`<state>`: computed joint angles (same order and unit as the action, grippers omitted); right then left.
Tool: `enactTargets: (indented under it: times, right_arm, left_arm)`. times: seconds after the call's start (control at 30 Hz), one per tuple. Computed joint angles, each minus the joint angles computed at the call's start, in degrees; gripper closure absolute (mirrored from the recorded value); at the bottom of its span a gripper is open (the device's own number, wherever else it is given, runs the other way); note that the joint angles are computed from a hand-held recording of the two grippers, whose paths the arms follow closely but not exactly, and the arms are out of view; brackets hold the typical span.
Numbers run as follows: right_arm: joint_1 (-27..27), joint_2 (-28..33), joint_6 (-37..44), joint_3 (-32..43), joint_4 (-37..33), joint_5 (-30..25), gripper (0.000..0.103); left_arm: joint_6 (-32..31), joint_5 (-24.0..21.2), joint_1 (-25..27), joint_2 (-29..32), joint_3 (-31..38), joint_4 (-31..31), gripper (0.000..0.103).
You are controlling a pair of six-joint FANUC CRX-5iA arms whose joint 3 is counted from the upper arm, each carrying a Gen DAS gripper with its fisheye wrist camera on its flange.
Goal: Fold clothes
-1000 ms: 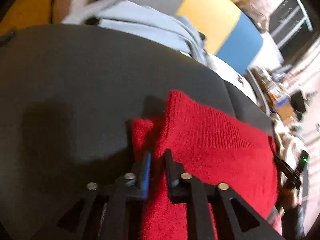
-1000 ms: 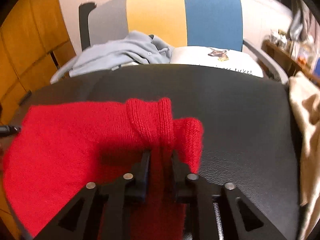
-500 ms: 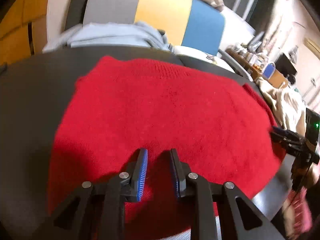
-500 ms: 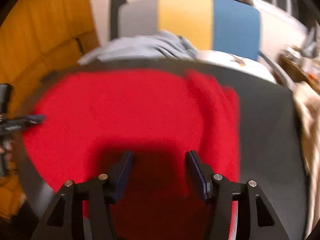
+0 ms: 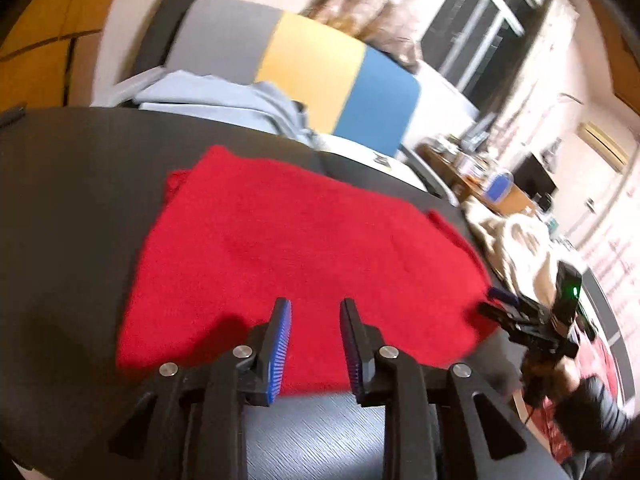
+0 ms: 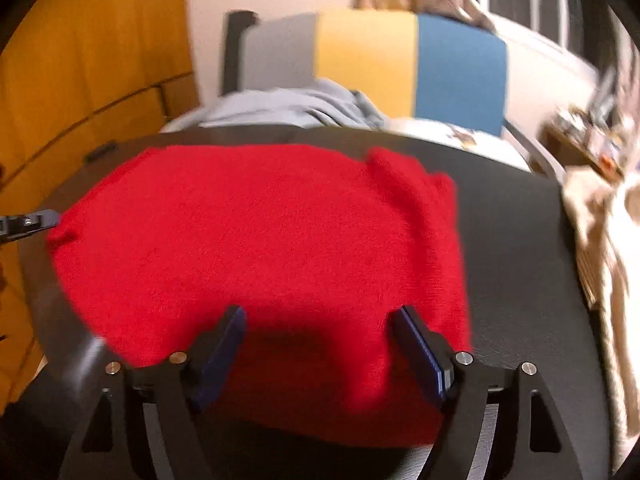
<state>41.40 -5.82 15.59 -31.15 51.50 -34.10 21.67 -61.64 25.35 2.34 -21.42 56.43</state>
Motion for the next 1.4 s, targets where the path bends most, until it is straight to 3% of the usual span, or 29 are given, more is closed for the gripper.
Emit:
enactTargets:
  times: [0.07,0.13,0.17,0.2,0.3,0.37,0.47,0.57,0.73,0.8,0.9,1.03,1.1,1.4]
  right_arm:
    - [1.58,1.18,1.23,1.06,-0.28,-1.71,0.018]
    - [3.09,2.75,2.81,2.64,-1.95,-4.93,0.018]
    - [3.59,3.31,3.48,3.22,-3.74,-6.95,0.018]
    - [3.43,3.03,1.95,2.26,-5.19,-6.91,0.017]
    - [2.29,-1.44,-7.56,-4.79,0.45,-0.99,0.016]
    - [2.66,-2.08,-6.08,-4.97,-0.54,-0.92,0.014]
    - [2.24,-2.64,0.87,-2.44,-7.52,-0.29,0.014]
    - [-0.35,-3.57,0.72,-2.75,-4.45,4.11,0.014]
    - [-4.73,-0.20,-7.58,0.16,3.38,6.32,0.013]
    - [-6.10,2.99,-7.63,3.18,4.12,3.77,0.011]
    - [-8.58,7.82,-4.59,7.95,-2.22,2.24,0.008]
    - [-11.65,9.58,-1.19,8.77,-10.63,6.00,0.001]
    - [-12.33,8.98,-0.84,7.79,-11.53,8.49,0.000]
    - [-11.06,10.76,1.09,10.24,-11.02,3.60,0.000]
  left_arm:
    - [0.83,2.17,-0.99,-0.79,-0.35,-3.57,0.076]
    - [7.17,3.50,-1.85,0.57,1.44,-11.51,0.079]
    - [7.69,4.02,-1.74,-0.05,0.92,-12.12,0.079]
    - [6.20,5.11,-1.50,-1.00,-0.85,-10.46,0.079]
    - [8.48,3.62,-0.66,-1.85,-0.84,-12.08,0.079]
    - [9.61,1.67,0.00,-1.60,-0.05,-11.53,0.079]
    - [10.62,-0.19,0.60,-1.17,1.05,-10.14,0.079]
    - [10.03,0.84,0.24,-0.75,1.80,-7.73,0.078]
    - [12.59,4.73,-2.00,2.09,5.70,-7.55,0.077]
    - [14.63,6.77,-2.82,3.04,7.09,-8.33,0.077]
    - [19.96,7.38,-1.75,5.35,10.32,-10.57,0.076]
    - [23.81,6.29,-0.01,9.52,15.65,-11.95,0.073]
    - [24.02,3.89,0.74,12.09,18.01,-11.12,0.072]
    - [25.45,-3.19,-0.85,22.19,28.18,-12.56,0.065]
